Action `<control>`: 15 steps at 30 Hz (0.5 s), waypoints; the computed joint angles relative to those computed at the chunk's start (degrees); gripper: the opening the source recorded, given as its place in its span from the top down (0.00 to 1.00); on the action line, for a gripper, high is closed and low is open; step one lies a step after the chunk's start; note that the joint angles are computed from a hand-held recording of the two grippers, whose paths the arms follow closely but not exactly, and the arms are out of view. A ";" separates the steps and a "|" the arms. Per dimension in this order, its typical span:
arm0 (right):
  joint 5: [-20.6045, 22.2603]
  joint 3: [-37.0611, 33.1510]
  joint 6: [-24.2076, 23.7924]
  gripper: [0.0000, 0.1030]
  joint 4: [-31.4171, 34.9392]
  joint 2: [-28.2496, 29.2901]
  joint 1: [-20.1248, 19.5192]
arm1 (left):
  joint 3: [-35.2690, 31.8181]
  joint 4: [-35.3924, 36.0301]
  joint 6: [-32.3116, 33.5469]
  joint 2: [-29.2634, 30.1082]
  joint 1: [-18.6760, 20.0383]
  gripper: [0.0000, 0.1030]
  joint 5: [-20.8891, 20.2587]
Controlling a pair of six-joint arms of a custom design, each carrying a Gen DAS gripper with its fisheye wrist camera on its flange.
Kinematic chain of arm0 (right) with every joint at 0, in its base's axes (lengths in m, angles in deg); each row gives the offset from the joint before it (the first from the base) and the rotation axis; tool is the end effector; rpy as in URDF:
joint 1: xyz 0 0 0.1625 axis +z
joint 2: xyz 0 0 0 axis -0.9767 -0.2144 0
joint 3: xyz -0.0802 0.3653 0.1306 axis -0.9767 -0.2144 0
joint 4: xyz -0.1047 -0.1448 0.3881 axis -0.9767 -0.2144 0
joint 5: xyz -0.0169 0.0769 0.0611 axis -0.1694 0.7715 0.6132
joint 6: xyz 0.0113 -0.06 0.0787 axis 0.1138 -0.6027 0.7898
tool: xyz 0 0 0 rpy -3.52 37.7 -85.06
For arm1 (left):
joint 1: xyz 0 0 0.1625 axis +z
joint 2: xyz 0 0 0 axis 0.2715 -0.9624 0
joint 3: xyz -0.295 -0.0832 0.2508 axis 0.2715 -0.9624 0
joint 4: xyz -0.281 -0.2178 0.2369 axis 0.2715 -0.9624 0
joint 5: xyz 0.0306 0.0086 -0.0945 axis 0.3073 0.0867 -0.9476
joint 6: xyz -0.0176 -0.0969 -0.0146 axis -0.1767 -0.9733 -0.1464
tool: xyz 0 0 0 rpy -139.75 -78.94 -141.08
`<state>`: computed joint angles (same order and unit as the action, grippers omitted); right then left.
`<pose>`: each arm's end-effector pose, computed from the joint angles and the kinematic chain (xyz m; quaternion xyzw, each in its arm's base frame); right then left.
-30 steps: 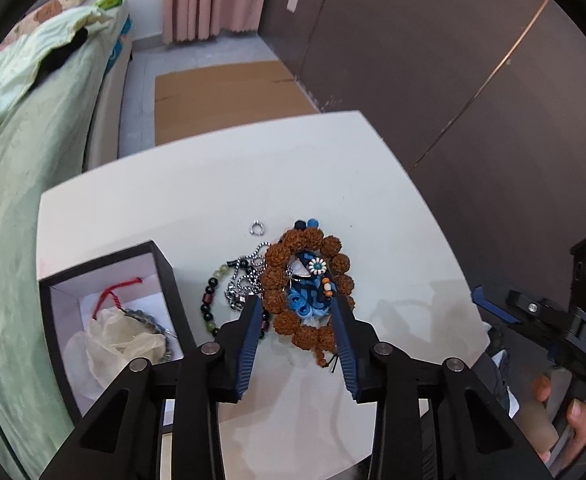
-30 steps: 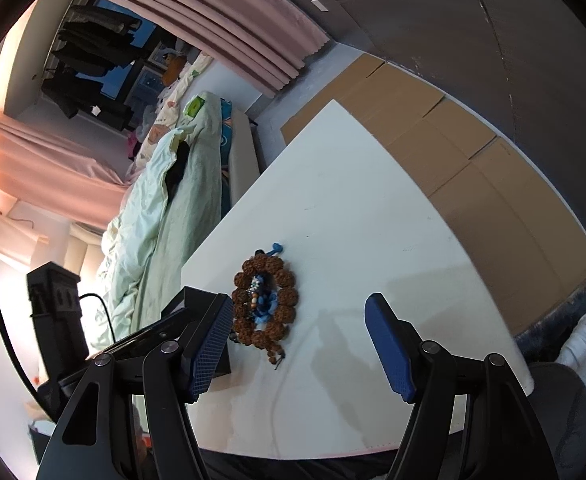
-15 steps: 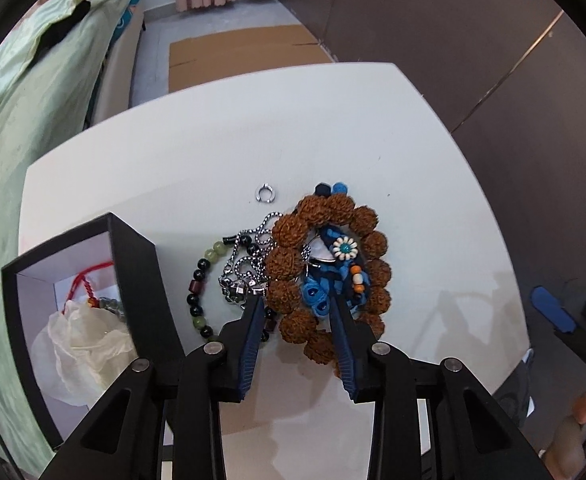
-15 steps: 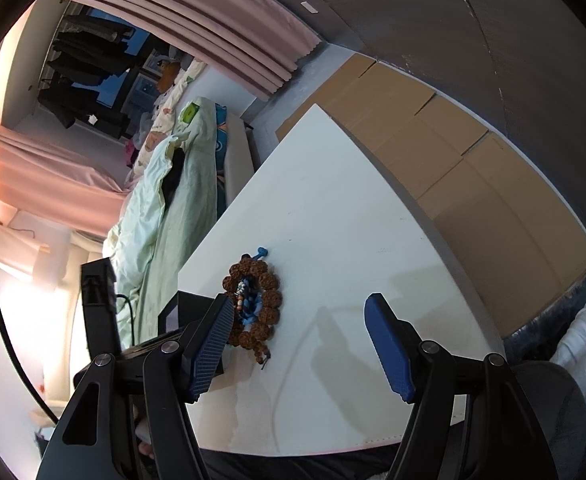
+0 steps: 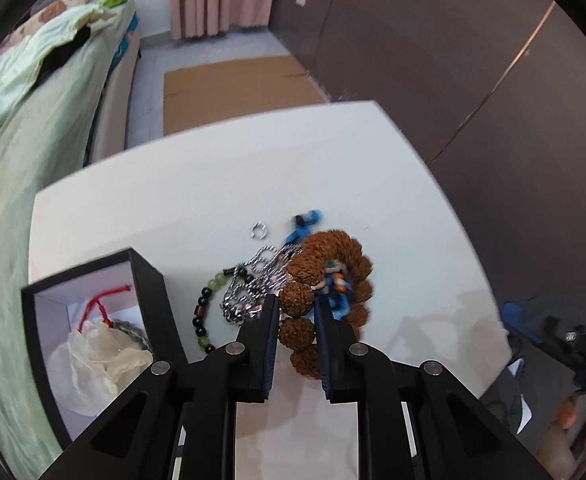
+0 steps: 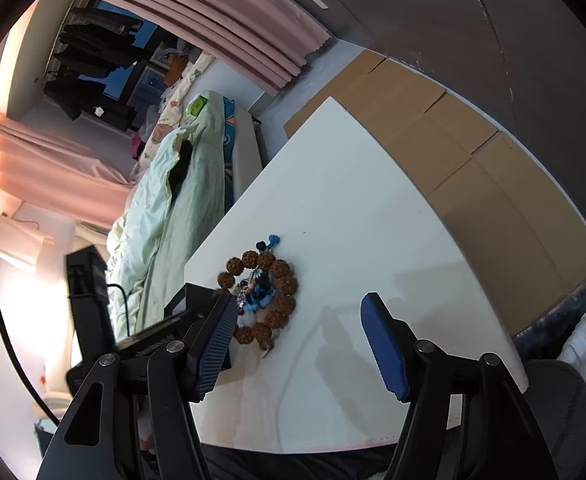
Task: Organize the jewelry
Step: 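Lift the brown bead bracelet with the left tool toward the black box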
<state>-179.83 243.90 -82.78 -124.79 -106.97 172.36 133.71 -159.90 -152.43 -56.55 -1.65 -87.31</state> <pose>0.1521 -0.2392 0.2333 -0.0273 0.9746 -0.2224 0.0044 -0.2619 -0.2546 0.1667 0.0907 0.9389 -0.1820 0.2777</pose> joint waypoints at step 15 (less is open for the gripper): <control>-1.35 -1.17 1.90 0.37 -3.82 5.73 4.49 | -3.49 5.89 -2.03 -7.02 -7.67 0.82 3.93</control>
<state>-181.18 242.73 -80.87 -128.62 -101.24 176.85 130.22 -154.01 -154.46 -63.58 -9.32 -83.37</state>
